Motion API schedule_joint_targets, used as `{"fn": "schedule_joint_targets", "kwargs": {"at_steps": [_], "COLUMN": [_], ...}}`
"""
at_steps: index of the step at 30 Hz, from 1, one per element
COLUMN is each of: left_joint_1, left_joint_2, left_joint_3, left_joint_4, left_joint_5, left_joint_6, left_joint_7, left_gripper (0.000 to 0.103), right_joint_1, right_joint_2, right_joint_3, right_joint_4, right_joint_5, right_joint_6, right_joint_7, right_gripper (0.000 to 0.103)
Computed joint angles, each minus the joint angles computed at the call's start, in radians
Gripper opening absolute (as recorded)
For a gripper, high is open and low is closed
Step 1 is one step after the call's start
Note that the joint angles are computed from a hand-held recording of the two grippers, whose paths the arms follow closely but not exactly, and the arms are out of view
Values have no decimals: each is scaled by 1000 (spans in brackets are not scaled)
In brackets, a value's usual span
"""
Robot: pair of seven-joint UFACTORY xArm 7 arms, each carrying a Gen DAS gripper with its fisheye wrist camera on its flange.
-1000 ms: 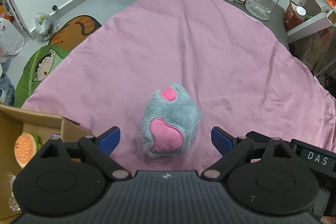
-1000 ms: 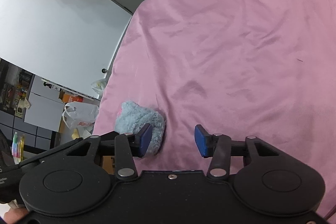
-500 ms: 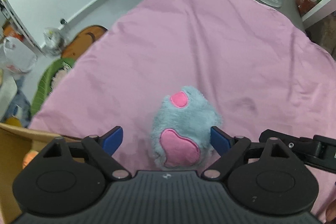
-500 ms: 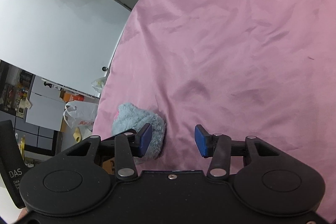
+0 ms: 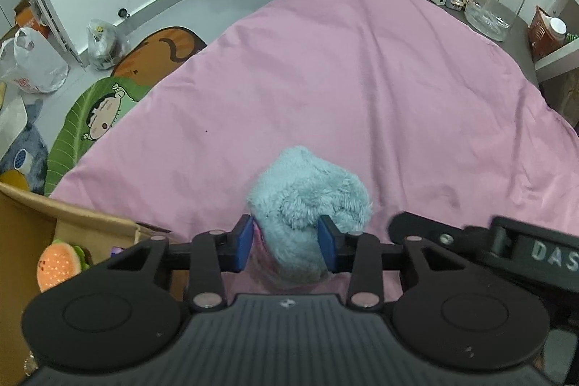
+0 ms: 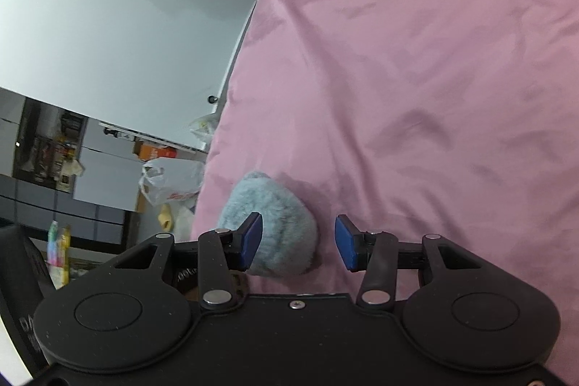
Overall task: Organize soft objects
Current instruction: 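Close the left gripper on the grey plush while the right gripper closes on it too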
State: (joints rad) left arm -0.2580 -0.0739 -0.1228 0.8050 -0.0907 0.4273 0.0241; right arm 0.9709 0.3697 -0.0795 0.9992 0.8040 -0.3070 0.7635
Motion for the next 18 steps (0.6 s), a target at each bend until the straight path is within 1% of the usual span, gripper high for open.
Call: {"fn": "schedule_joint_targets", "kwargs": {"at_steps": [2,6,8,11,13,14,16,17,18], "left_joint_1": [1,3,8,9,9,10,13,14,14], "left_joint_2": [4,11,17,30,34,36,34,32,29], "left_joint_3": [3,6,4,12,14,16,18,18,18], "left_joint_4": [2,0,2,16,20,21,15,10,5], "left_joint_5": [-14,-35,-16,-72,-117,-148,-188,-200,-209], "left_joint_6": [-3,-19,-20,-4,2,4,-3,-10,-18], "left_joint_7": [0,9,-20,-3,30,47,55,60,64], "left_gripper": [38,38,38,38,38,38,36,34,32], "right_joint_1": [-87,-160,-167,-233,-253,-279,-340,-353,-335], "right_joint_2": [12,29,36,43,52,57,75,82,83], "right_joint_3": [78,138,137,190,204,227,281,290,271], "right_joint_4": [6,24,34,28,31,28,31,36,42], "right_joint_5": [-67,-155,-177,-249,-278,-304,-369,-390,-387], "right_joint_6": [-16,-23,-9,-27,-35,-46,-66,-61,-44], "right_joint_7": [46,100,117,177,209,233,289,308,313], "right_gripper": [45,45,45,42,42,42,40,37,30]}}
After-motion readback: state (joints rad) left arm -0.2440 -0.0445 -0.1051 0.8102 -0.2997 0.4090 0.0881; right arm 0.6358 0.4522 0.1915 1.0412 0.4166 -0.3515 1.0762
